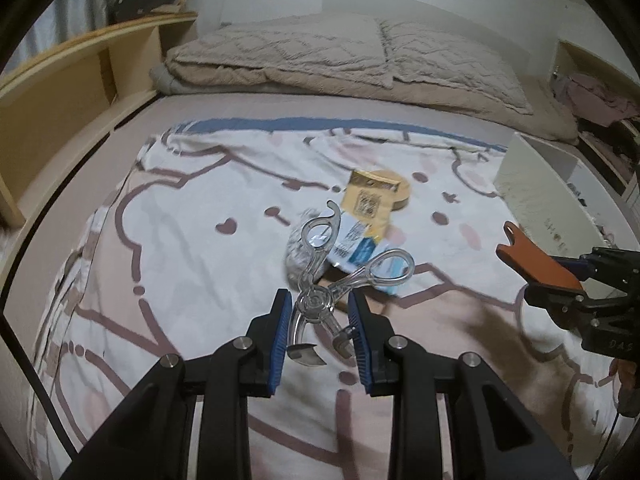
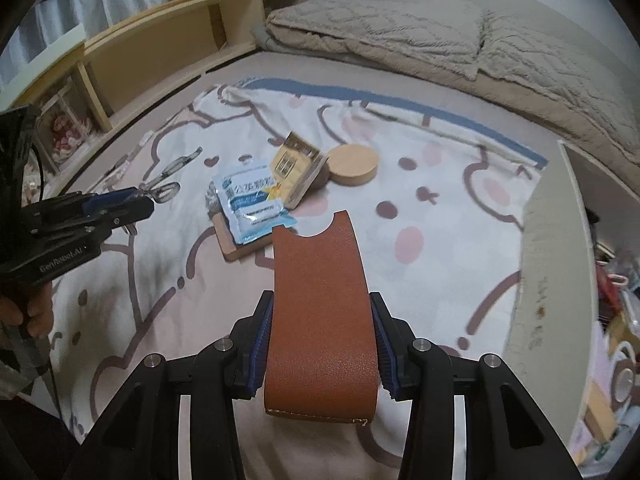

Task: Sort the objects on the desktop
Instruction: 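Carry the clip and leather strip over the white box with both tools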

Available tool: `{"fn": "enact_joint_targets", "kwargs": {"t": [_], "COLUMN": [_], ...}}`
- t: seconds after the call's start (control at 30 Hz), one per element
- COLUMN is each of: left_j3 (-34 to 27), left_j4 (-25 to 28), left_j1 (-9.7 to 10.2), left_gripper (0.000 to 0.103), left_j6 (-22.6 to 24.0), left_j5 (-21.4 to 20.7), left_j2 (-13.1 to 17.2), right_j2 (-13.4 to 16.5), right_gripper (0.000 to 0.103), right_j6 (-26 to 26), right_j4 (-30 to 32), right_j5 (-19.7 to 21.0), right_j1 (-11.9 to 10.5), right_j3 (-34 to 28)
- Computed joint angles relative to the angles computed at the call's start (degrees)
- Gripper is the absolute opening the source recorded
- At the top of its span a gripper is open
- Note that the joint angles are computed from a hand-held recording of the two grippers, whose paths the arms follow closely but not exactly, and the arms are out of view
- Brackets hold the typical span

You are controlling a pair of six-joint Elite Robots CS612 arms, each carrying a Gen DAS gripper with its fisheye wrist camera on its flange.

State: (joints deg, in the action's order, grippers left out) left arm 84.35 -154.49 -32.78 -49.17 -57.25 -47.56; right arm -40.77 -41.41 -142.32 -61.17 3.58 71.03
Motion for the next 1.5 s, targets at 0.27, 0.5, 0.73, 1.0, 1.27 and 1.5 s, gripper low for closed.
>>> {"fn": "enact_joint_targets", "kwargs": {"t": [0.27, 0.5, 0.73, 1.0, 1.27, 1.5], "left_j3": [-2.6, -5.0, -8.2, -11.2, -15.4, -20.4], "left_j4": [-2.2, -4.5, -6.5, -8.8, -9.7, -10.3], "left_j1": [-0.66, -1.08, -1.69, -2.38, -3.17, -3.94], "left_gripper": [0.029, 0.029, 0.029, 0.029, 0.029, 0.029], "left_j6": [4.1, 7.3, 11.6, 15.1, 19.1, 24.4], "left_j5": [1.5, 2.3, 3.6, 3.6, 3.1, 3.0], "left_j2": [0.6, 1.3, 1.9, 2.5, 3.8, 6.0], "right_j2": [-1.5, -2.2, -3.0, -2.9, -0.9, 1.6], "right_gripper": [0.046, 0.046, 0.046, 0.046, 0.046, 0.046], "right_j6": [2.9, 6.0, 8.1, 12.3, 17.1, 19.8], "right_j4": [-4.0, -7.7, -8.8, -11.7, -12.9, -16.5], "right_j5": [0.3, -0.3, -1.2, -1.4, -2.9, -6.3], "right_j1": [-1.3, -2.2, -3.4, -5.0, -7.3, -8.9], "right_j3": [0.3, -1.1, -2.7, -3.6, -6.5, -8.9]}}
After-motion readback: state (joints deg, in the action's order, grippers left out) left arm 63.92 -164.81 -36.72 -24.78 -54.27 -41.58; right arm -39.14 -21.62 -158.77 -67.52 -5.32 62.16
